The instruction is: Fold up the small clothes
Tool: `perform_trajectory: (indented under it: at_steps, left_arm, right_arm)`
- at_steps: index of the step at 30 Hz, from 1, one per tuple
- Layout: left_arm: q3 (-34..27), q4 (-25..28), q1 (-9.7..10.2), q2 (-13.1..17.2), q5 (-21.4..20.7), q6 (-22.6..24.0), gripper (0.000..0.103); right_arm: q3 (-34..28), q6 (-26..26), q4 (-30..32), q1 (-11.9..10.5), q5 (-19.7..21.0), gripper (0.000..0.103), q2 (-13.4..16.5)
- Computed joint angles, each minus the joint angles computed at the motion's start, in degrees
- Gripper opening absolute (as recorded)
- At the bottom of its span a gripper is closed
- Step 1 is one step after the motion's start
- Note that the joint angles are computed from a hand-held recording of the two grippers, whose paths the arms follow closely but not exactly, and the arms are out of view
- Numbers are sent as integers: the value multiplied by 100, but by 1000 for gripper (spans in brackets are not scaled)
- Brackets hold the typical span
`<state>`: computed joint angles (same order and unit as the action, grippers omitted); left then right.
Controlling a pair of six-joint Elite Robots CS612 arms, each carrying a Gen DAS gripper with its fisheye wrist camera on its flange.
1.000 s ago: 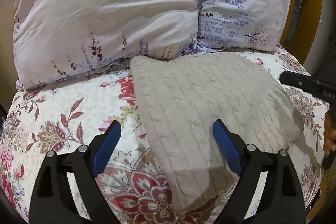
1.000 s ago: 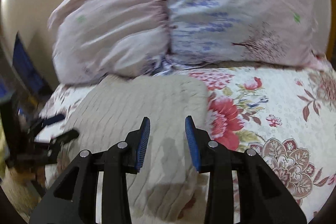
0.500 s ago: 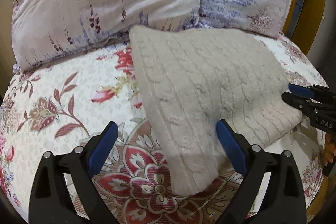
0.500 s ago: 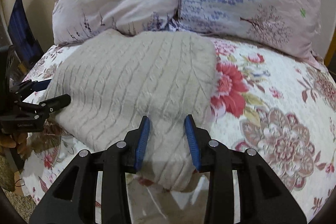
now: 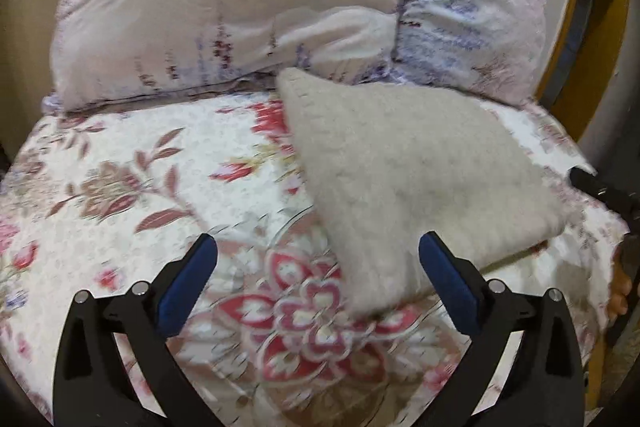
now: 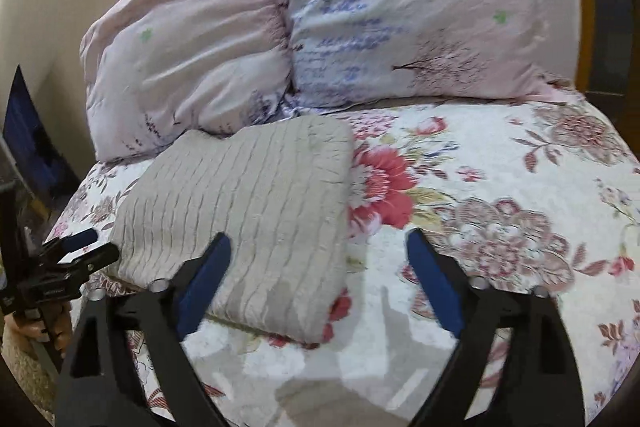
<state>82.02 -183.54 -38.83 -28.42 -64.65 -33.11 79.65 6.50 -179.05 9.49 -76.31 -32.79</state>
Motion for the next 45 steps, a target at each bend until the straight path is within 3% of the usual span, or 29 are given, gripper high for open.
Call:
perform_trajectory:
  at_steps: [2,5,9,18,24,45]
  left_arm:
    - [59,197,-70,-40,319,-151,101]
    - [160,167,-103,-75,304,-309,101]
    - [170,437,-173,-99,406,-424,101]
    - [-8,1066,-255,-46,327,-521,101]
    - [-169,1472,-246,1,268,-620,101]
    - [-179,1357,-222,23,157,-597,101]
  right_arm:
    - [58,6,-32,18,-87,96,-26]
    - [143,-17,-121,98,-445,101,-60]
    - [256,8,-308,160,-525,102,-76]
    - [250,-426,321,320,-577,102,-115]
    - [139,-309,793,387,-723,102,-70]
    - [-86,-316,1513,502,-1331,102,3]
